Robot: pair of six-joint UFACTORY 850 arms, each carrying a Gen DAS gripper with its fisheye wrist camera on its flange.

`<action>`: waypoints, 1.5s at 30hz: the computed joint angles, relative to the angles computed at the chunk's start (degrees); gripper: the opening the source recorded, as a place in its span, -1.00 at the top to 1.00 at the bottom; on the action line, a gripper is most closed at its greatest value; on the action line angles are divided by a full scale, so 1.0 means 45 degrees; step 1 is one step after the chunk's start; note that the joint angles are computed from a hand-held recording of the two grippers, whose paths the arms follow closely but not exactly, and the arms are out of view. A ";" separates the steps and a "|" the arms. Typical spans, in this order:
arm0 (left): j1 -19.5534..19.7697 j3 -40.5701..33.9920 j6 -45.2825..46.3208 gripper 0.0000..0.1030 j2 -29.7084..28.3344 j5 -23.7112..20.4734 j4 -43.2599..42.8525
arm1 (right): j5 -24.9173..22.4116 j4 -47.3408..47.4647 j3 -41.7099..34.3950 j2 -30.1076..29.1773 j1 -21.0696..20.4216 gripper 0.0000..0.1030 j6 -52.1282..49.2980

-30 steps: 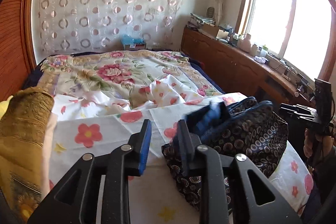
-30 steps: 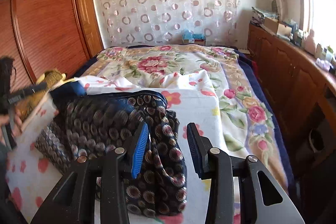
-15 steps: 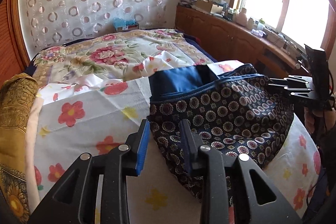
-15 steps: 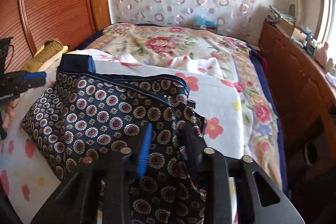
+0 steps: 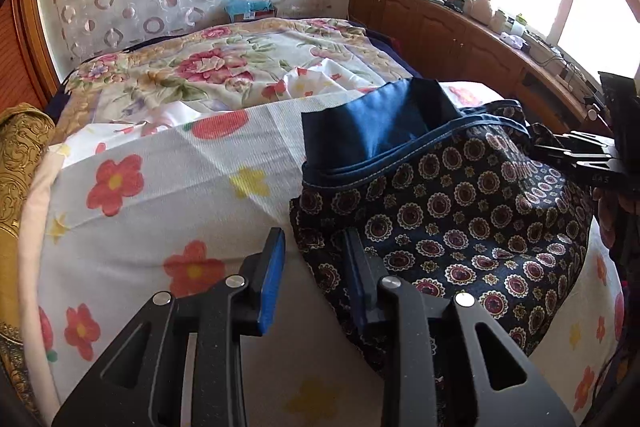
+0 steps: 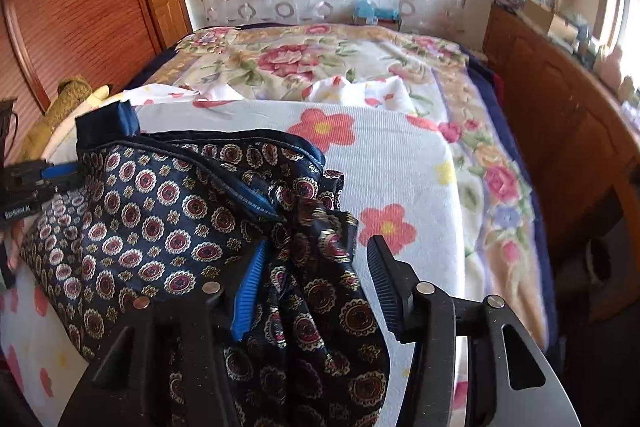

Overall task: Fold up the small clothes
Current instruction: 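Grasp the folded navy shirt with both grippers and lift it, then carry the held shirt with both grippers toward the yellow clothes pile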

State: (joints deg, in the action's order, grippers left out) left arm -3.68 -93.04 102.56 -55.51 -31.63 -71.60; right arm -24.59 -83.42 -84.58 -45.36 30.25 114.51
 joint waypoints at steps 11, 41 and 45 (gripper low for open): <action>0.0108 -0.0529 -0.1148 0.41 -0.0338 -0.1311 0.0481 | 0.1016 -0.2145 -0.0013 -0.0200 -0.0255 0.05 0.1752; 0.3486 0.3016 0.4915 0.92 0.3283 -0.4488 -0.5410 | -0.1213 -0.9629 -0.0631 0.0318 0.1052 0.83 0.5966; 0.4144 0.3091 0.5513 0.92 0.3258 -0.4209 -0.6445 | 0.0404 -1.0238 -0.2784 -0.0595 0.0717 0.83 0.4620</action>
State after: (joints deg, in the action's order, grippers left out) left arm 14.97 -79.13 127.37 -40.84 -50.57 -100.60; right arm -22.77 -129.49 -97.11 -48.04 33.47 135.30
